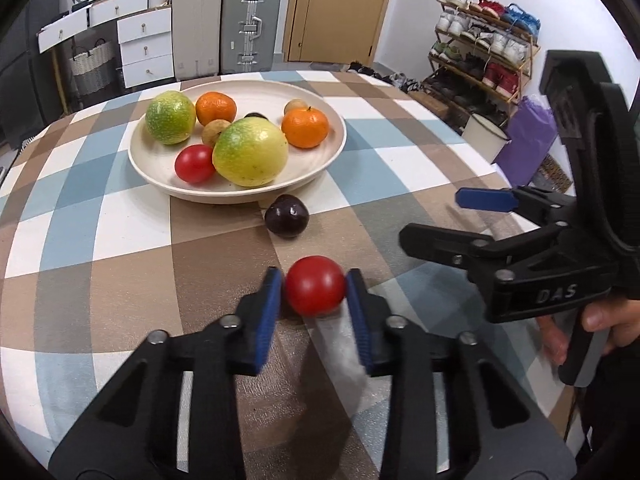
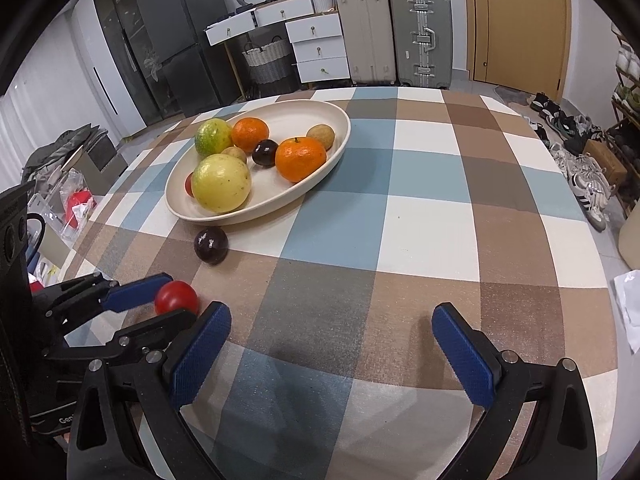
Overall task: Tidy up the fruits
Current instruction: 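Grasp the last red tomato with the left tool while the right tool grasps the last dark plum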
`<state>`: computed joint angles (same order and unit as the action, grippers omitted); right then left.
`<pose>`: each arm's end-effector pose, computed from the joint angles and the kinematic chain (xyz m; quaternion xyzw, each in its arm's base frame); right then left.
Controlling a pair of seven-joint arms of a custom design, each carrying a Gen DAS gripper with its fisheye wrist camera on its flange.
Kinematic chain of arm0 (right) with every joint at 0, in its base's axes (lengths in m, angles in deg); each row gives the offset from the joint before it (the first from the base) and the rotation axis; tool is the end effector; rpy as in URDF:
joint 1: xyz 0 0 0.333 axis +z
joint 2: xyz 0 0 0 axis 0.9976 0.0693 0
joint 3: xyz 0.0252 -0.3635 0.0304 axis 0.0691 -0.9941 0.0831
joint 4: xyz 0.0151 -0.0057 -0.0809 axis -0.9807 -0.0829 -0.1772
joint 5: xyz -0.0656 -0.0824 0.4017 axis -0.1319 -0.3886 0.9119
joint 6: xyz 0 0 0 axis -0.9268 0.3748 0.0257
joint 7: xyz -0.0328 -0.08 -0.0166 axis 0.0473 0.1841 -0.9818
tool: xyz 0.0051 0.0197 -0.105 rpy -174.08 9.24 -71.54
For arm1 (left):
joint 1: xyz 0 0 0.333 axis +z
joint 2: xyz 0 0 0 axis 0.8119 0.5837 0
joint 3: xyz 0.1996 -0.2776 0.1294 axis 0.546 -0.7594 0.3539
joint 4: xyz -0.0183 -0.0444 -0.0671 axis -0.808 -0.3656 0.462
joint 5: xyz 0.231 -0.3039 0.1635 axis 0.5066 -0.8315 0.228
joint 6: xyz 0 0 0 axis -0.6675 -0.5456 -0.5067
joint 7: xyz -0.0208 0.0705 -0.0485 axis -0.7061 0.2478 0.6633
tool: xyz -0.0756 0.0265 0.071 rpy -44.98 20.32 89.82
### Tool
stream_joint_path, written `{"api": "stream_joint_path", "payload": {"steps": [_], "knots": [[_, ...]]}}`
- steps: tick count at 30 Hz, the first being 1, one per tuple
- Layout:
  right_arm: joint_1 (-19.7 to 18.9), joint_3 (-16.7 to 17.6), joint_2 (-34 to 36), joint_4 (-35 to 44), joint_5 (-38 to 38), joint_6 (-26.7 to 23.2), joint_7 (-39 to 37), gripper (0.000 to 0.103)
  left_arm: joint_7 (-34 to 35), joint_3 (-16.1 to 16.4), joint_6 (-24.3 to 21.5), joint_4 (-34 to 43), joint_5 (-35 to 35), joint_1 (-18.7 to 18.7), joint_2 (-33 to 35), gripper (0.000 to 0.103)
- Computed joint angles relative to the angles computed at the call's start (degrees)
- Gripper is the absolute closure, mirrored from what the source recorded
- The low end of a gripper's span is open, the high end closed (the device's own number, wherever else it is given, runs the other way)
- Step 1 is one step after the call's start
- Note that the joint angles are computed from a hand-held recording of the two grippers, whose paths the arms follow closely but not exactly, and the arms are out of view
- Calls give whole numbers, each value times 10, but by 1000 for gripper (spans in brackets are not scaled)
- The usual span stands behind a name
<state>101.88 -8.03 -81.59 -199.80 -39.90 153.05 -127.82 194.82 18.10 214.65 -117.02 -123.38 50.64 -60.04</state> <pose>0.4815 0.2162 0.3497 -0.5480 0.7753 -0.1960 0.2453 0.5750 -0.1342 0.3628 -0.3413 0.8709 -0.3515 0.0390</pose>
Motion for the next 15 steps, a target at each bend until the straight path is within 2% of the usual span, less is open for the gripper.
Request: {"api": "stream_joint_path", "payload": {"steps": [8, 15], "knots": [[8, 4, 20, 24, 39, -5, -50, 1, -5, 13, -6, 6, -24, 20, 0, 75], [21, 4, 62, 65, 119, -3, -146, 1, -26, 26, -24, 25, -45, 50, 11, 75]]}}
